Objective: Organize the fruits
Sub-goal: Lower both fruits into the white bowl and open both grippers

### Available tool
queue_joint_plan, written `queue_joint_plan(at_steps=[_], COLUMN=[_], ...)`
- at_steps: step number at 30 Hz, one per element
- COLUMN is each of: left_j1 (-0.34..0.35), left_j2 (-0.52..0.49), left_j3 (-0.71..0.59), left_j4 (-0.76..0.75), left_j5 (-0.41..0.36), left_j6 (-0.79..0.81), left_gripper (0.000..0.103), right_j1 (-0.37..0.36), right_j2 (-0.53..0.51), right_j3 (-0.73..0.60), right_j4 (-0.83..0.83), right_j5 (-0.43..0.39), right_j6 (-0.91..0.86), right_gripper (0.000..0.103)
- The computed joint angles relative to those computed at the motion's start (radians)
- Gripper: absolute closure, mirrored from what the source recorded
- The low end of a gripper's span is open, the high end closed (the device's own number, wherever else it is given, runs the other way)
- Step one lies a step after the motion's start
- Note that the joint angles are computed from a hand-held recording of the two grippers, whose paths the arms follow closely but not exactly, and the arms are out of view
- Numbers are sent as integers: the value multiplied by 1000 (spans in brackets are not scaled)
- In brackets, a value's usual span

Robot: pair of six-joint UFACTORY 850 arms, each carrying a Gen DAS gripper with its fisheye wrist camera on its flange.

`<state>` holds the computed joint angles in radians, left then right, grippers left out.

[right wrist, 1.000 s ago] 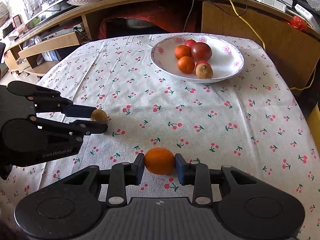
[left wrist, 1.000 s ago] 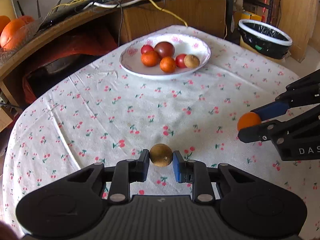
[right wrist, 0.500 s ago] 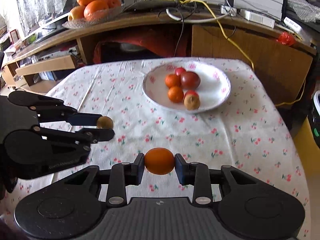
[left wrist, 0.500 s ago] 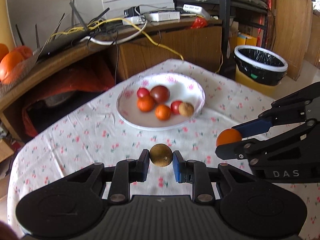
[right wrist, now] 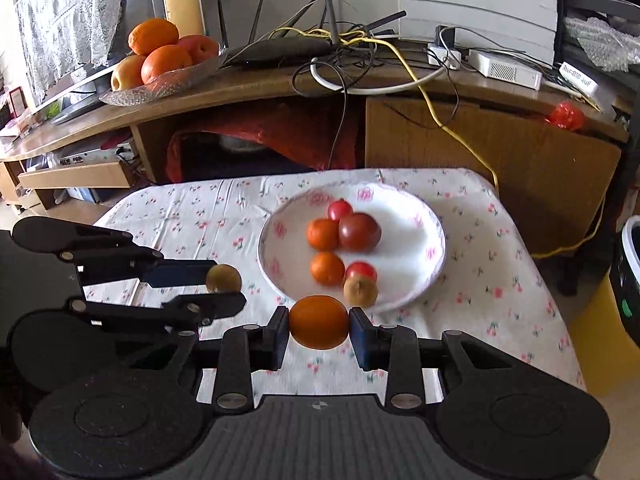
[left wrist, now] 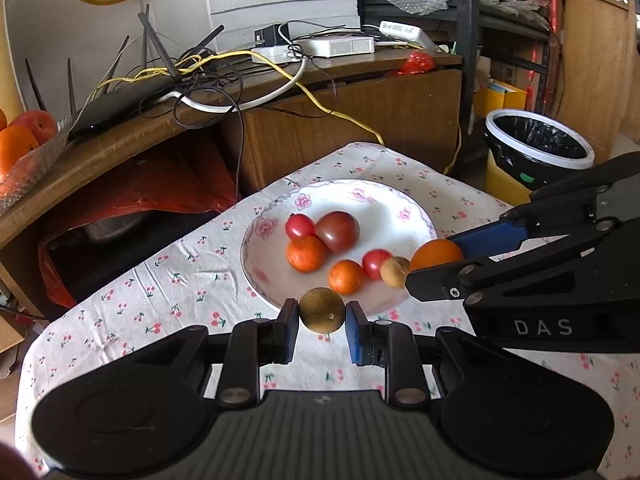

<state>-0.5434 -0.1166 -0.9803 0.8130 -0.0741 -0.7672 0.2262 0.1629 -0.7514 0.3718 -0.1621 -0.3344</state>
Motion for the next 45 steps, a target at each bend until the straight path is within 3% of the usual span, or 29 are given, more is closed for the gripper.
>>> queue_joint_plan(at_steps=[2, 14, 19, 30, 36, 45], left_j1=[2, 11, 7, 18, 21, 24], left_j2=[-19, -120, -141, -166, -170, -163], left_j3=[-18, -106, -123, -142, -146, -144], left_j4=[34, -299, -261, -215, -240, -89], left_j5=[-2, -2, -11, -17, -20, -20], left_j6=[-28, 323, 291, 216, 233, 70], left_gripper=[70, 69, 69, 69, 64, 60], right_j1=[0, -39, -48, -53, -60, -71], right_j2=[-16, -123, -158, -193, -209, -208], right_j3=[-13, -94, -116, -133, -142, -140], right_j4=[-40, 21, 72, -125, -148, -96], right_j5=[12, 21, 24, 48, 51, 68], right_j6=[36, -39, -96, 90, 123, 97], right_gripper=[75, 75, 75, 75, 75, 74])
